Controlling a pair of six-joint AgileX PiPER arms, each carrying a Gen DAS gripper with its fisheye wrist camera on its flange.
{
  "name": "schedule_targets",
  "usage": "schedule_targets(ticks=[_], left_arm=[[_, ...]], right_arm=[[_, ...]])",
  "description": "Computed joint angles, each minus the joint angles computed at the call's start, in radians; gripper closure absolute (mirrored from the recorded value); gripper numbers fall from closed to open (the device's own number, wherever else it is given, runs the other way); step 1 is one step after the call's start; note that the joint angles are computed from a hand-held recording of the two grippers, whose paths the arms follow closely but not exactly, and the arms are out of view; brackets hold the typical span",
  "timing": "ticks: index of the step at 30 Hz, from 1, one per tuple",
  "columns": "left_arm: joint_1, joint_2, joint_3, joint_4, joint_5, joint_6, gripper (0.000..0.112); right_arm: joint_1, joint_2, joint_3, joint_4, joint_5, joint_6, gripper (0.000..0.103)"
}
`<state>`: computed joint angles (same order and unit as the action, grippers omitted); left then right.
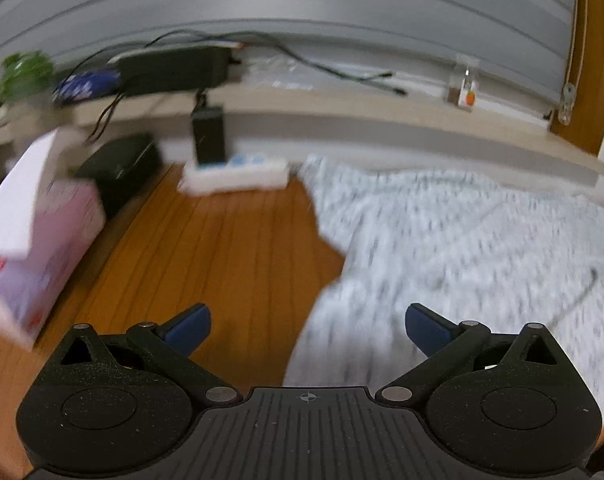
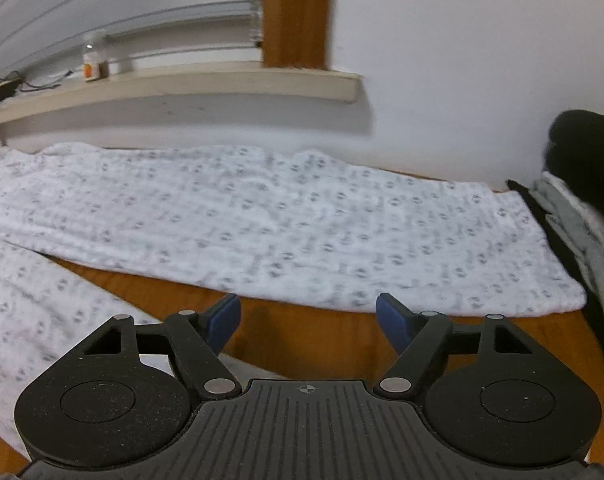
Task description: Fold clothes
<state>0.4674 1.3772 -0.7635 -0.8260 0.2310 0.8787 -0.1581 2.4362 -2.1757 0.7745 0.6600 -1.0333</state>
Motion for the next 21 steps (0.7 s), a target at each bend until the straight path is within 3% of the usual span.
schedule_targets(ticks=[6, 9, 12, 16, 21], left_arm=[[0.042, -0.114, 0.148, -0.064, 0.005, 0.068, 0.009], [0.073, -0.185, 0.206, -0.13, 0.046, 0.125, 0.009], [0.094, -0.255, 0.25, -0.146, 0.095, 0.122, 0.018], [0.044, -0.336, 0.296, -0.055, 0.101, -0.008, 0.044], [-0.073, -0.391, 0.331, 0.106, 0.087, -0.224, 0.049]], right_arm=[[0.063, -0.041, 0.079, 0.067, -0.003, -0.084, 0.031], [0.093, -0.048, 0.123, 0.066, -0.069, -0.132, 0.031], [0.104, -0.04, 0.124, 0.062, -0.099, -0.138, 0.03], [0.091, -0.025, 0.099, 0.061, -0.072, -0.104, 0.03], [0.082, -0.019, 0.092, 0.07, -0.058, -0.086, 0.029]])
